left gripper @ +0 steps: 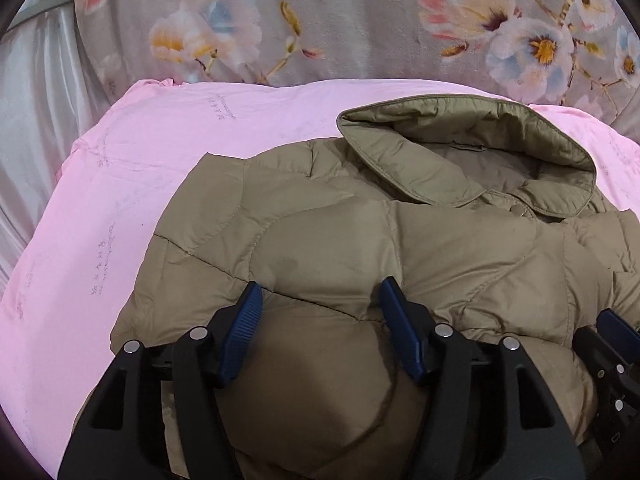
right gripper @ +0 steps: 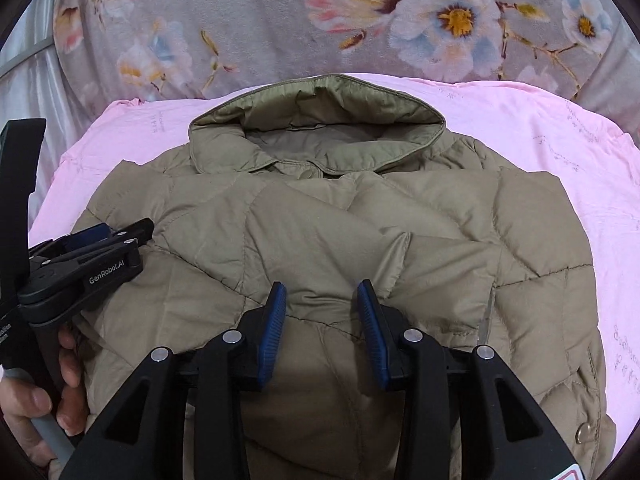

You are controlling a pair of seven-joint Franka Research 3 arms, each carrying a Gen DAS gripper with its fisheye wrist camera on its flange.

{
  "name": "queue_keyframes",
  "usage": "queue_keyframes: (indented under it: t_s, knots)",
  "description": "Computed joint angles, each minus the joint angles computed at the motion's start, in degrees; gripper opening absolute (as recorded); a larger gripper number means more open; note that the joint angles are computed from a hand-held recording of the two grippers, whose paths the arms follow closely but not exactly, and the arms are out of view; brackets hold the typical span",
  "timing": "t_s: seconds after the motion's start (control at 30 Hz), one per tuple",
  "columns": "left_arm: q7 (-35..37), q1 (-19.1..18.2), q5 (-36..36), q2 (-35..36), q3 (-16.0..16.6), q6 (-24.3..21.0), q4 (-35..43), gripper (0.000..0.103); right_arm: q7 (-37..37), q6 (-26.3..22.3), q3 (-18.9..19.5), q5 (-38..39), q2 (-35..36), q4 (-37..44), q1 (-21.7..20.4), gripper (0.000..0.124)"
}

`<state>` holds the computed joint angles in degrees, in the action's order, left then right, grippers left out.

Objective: Fold large clothes

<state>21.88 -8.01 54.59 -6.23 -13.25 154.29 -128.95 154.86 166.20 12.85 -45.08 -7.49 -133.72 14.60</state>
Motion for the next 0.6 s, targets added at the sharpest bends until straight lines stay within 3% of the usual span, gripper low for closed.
queue_keyframes:
  t_s: [0.23, 0.6]
  knots:
    - [-2.6, -0.4, 2.8, -0.1, -0.6, -3.3, 0.6, 0.068, 1.9, 0.3, -0.3, -1.6, 0.5, 0.1, 0.1, 0.037]
    - [-3.5, -1.1, 4.1, 0.2, -0.5, -4.5, 0.8, 0.069, -1.0, 3.9, -0.8, 3.2, 0.6, -1.2, -0.3, 0.038]
